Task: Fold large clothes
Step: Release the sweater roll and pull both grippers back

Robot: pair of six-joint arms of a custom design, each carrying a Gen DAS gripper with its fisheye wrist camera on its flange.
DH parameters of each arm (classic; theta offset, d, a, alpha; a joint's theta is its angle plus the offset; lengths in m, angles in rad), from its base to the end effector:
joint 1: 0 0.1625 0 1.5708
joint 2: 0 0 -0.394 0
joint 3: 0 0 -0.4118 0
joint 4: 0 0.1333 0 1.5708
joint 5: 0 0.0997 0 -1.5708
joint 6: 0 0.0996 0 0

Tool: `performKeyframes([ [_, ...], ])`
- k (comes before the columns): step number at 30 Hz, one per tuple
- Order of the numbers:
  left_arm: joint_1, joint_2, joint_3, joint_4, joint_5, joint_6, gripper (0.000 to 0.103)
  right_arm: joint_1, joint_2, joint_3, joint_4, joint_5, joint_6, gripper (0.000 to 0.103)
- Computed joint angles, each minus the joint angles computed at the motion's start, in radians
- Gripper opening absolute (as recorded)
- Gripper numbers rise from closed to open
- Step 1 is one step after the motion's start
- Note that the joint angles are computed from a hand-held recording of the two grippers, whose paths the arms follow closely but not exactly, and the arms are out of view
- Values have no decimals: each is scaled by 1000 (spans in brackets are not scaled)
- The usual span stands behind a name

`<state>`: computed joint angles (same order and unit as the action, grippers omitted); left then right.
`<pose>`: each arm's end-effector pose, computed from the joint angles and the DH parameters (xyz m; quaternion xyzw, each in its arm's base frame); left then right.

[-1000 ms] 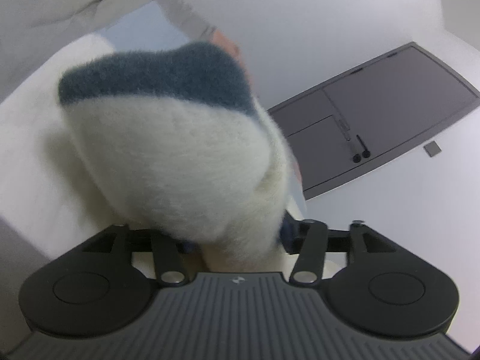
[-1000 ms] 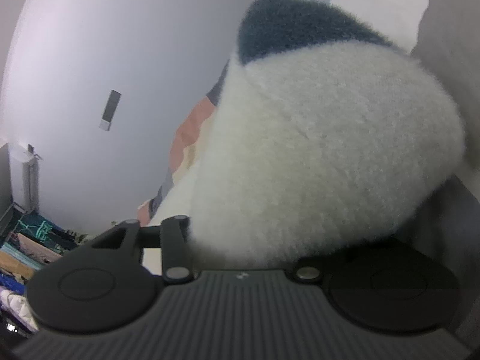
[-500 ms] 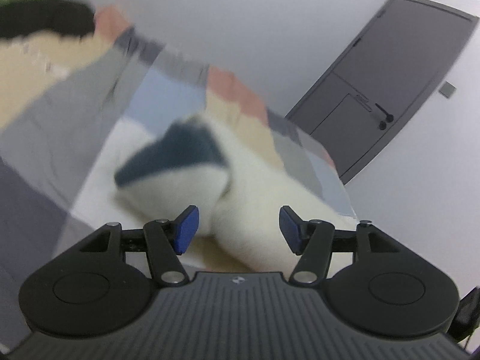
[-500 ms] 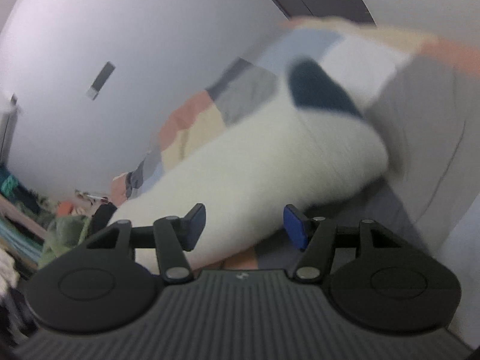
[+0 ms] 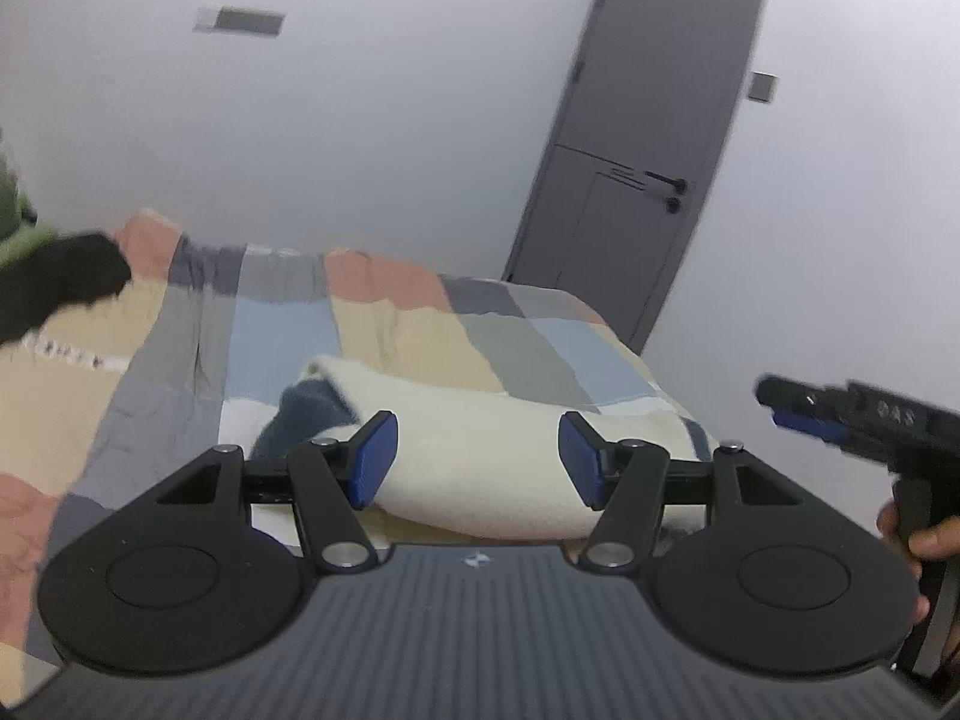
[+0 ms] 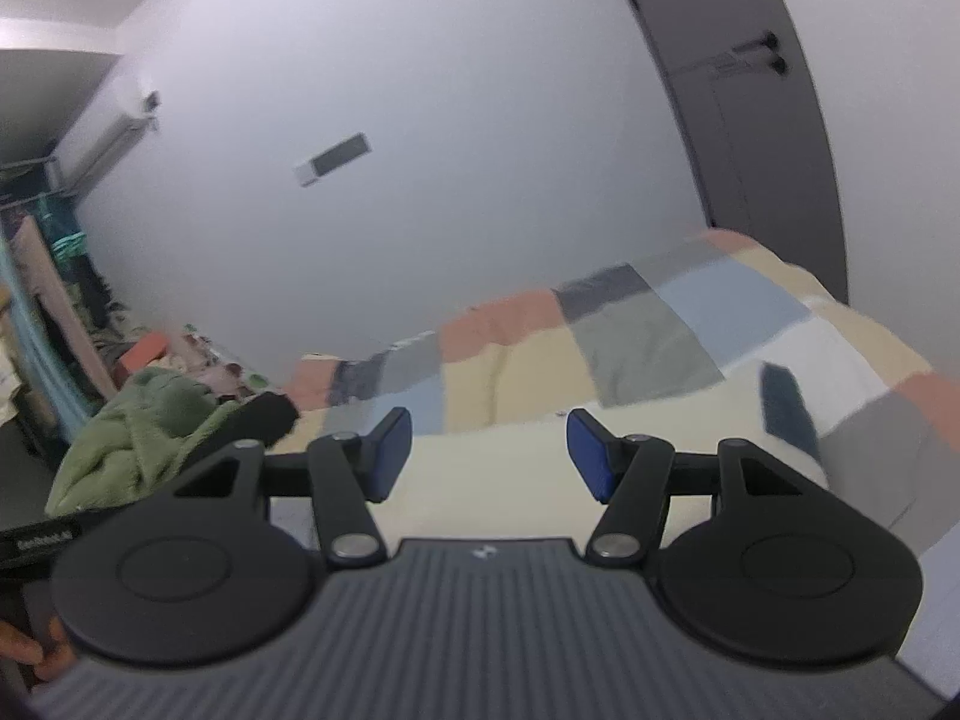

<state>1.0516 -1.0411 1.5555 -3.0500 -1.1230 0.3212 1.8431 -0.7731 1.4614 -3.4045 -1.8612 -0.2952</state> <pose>-0.1883 -0.6850 0.3307 0.2583 0.8306 -0.4696 0.1510 0.2967 -0.6731 0.2275 0.1575 -0.8203 0.5348 0.1277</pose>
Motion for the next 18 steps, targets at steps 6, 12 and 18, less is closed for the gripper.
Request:
performKeyframes([
  [6,-48,-92,141,-73,31,66,65,50,-19,72,-53,-23,-56,61],
  [12,-73,-145,245,-144,78,111,68,88,-22,160,-163,-92,-118,61],
  [18,-69,-165,315,-209,78,137,69,95,-16,209,-209,-134,-132,61],
])
